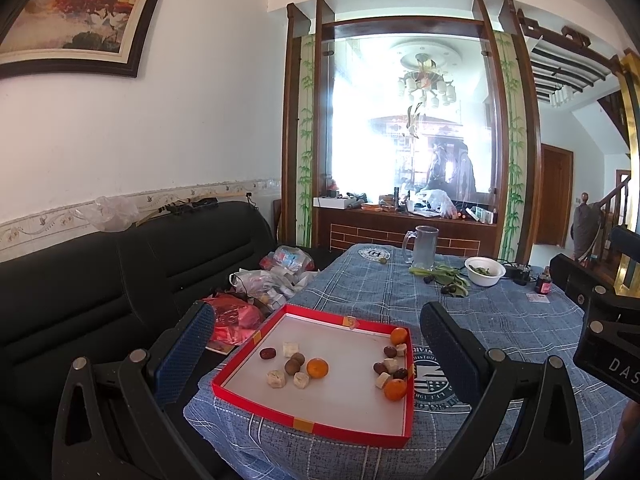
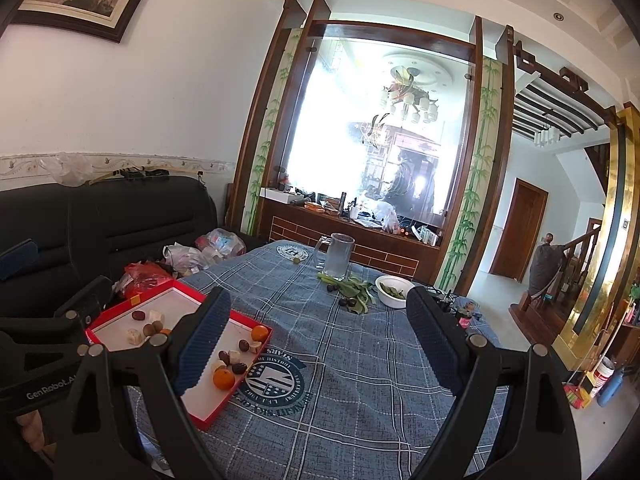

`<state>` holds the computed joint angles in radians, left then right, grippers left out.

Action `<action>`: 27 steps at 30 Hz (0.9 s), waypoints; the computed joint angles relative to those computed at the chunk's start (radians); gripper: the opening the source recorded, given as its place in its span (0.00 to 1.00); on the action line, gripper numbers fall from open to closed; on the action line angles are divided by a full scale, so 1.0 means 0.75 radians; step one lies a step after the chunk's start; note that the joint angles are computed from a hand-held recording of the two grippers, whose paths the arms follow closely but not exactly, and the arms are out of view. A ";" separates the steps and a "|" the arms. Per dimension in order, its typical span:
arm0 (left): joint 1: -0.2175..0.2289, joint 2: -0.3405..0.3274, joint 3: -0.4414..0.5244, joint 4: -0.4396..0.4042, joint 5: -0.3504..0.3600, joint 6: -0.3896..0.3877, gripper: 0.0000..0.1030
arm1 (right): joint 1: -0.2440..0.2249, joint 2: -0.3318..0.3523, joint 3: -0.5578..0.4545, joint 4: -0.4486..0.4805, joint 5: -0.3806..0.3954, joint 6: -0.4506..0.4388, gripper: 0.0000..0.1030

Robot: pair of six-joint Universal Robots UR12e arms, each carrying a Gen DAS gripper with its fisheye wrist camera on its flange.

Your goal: Organize fruits

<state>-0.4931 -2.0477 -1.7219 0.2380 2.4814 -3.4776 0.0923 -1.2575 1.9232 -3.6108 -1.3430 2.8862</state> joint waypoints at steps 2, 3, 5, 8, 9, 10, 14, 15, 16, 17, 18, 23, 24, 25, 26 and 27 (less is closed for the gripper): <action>0.000 0.004 -0.001 -0.006 -0.002 -0.003 1.00 | 0.000 0.000 0.000 -0.001 0.000 -0.001 0.87; 0.000 0.004 -0.002 -0.005 -0.001 -0.003 1.00 | 0.000 0.000 0.000 0.000 -0.002 -0.003 0.87; 0.001 0.004 -0.002 -0.004 -0.003 -0.003 1.00 | -0.001 -0.001 0.001 0.003 -0.001 -0.007 0.87; 0.000 0.003 -0.002 -0.003 -0.001 0.000 1.00 | -0.001 -0.003 0.002 0.005 0.002 -0.001 0.87; 0.001 0.003 -0.001 0.002 -0.003 0.005 1.00 | 0.000 0.000 0.001 0.005 0.002 -0.003 0.87; 0.002 0.005 -0.005 0.007 -0.007 0.009 1.00 | 0.000 0.002 0.000 0.006 0.002 -0.004 0.87; 0.010 0.012 -0.013 -0.001 -0.040 0.008 1.00 | -0.001 0.007 -0.002 0.020 0.010 0.001 0.87; 0.013 0.016 -0.018 -0.007 -0.057 0.003 1.00 | 0.000 0.011 -0.006 0.027 0.011 -0.001 0.87; 0.017 0.021 -0.023 -0.014 -0.075 -0.007 1.00 | 0.002 0.013 -0.007 0.031 0.009 -0.005 0.87; 0.017 0.023 -0.026 -0.017 -0.079 -0.012 1.00 | 0.003 0.014 -0.008 0.037 0.008 -0.010 0.87; 0.018 0.024 -0.028 -0.019 -0.078 -0.016 1.00 | 0.006 0.016 -0.008 0.043 0.006 -0.015 0.87; 0.019 0.020 -0.033 0.031 -0.097 0.009 1.00 | 0.005 0.017 -0.012 0.072 0.011 -0.020 0.87; 0.018 0.017 -0.032 0.041 -0.097 0.019 1.00 | 0.004 0.017 -0.013 0.074 0.011 -0.018 0.87; 0.017 0.014 -0.031 0.048 -0.102 0.027 1.00 | 0.005 0.019 -0.016 0.076 0.010 -0.015 0.87; 0.017 0.013 -0.031 0.055 -0.110 0.035 1.00 | 0.004 0.019 -0.016 0.078 0.013 -0.012 0.87; 0.016 0.011 -0.031 0.069 -0.121 0.051 1.00 | 0.001 0.020 -0.017 0.084 0.018 -0.009 0.87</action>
